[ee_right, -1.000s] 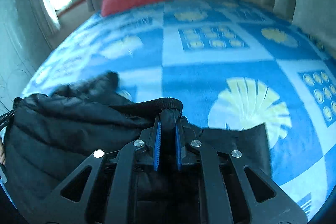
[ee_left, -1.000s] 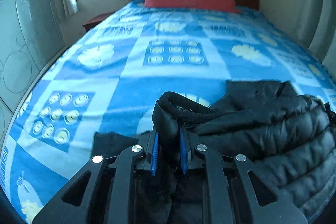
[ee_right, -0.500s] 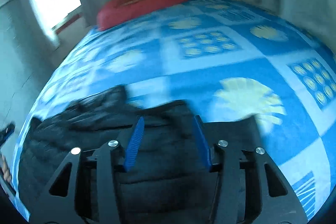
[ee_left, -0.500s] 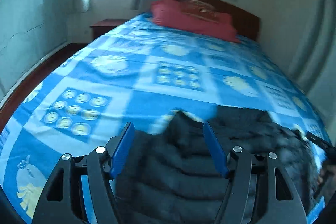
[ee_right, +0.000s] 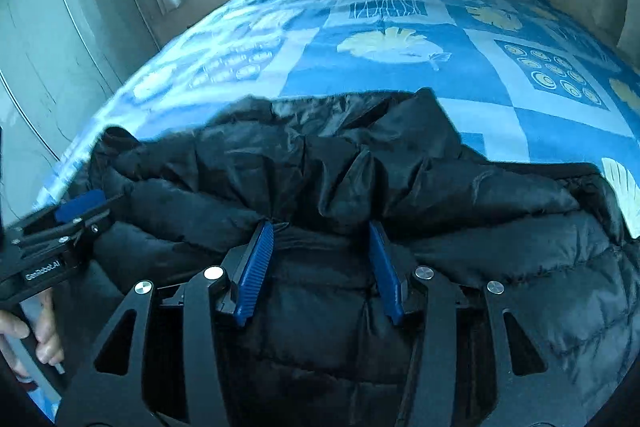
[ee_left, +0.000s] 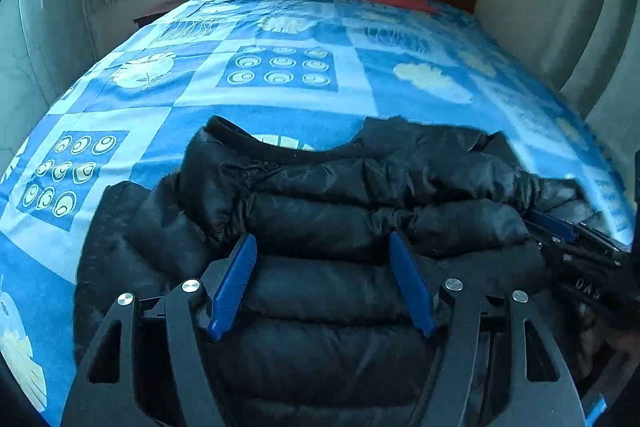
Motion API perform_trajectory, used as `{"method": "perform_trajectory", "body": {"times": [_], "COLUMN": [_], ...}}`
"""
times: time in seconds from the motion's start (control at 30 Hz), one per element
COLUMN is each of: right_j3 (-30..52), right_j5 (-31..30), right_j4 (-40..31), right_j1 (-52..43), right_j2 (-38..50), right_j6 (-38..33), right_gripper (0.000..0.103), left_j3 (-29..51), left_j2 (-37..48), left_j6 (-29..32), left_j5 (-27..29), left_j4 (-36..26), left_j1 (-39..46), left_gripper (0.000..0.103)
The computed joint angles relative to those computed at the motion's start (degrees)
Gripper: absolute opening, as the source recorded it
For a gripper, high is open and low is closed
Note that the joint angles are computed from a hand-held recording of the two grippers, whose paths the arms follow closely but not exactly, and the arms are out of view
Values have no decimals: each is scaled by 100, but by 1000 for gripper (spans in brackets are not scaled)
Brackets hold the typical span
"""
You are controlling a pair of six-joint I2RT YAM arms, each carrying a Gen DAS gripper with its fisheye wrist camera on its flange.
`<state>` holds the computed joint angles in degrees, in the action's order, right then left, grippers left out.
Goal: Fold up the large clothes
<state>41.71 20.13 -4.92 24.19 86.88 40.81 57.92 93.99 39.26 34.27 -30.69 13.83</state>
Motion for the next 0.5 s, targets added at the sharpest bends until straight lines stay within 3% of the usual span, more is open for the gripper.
{"method": "perform_trajectory", "body": {"times": [0.13, 0.23, 0.33, 0.43, 0.5], "right_j3": [-607, -858, -1464, -1151, -1169], "right_j5": [355, 456, -300, 43, 148], "right_j4": [-315, -575, 401, 68, -230], "right_j1": [-443, -961, -1596, -1381, -1240], "right_j2": [-1022, -1051, -836, -556, -856], "right_j6": [-77, 43, 11, 20, 135], "right_gripper": [48, 48, 49, 51, 51], "left_j3": [462, 798, 1347, 1030, 856], "left_j2": [193, 679, 1474, 1438, 1216], "left_j6": [49, -345, -554, -629, -519], "left_j5": [576, 242, 20, -192, -305], "left_j4": [-221, 7, -263, 263, 335], "left_j1": [640, 696, 628, 465, 451], "left_gripper": [68, 67, 70, 73, 72]}}
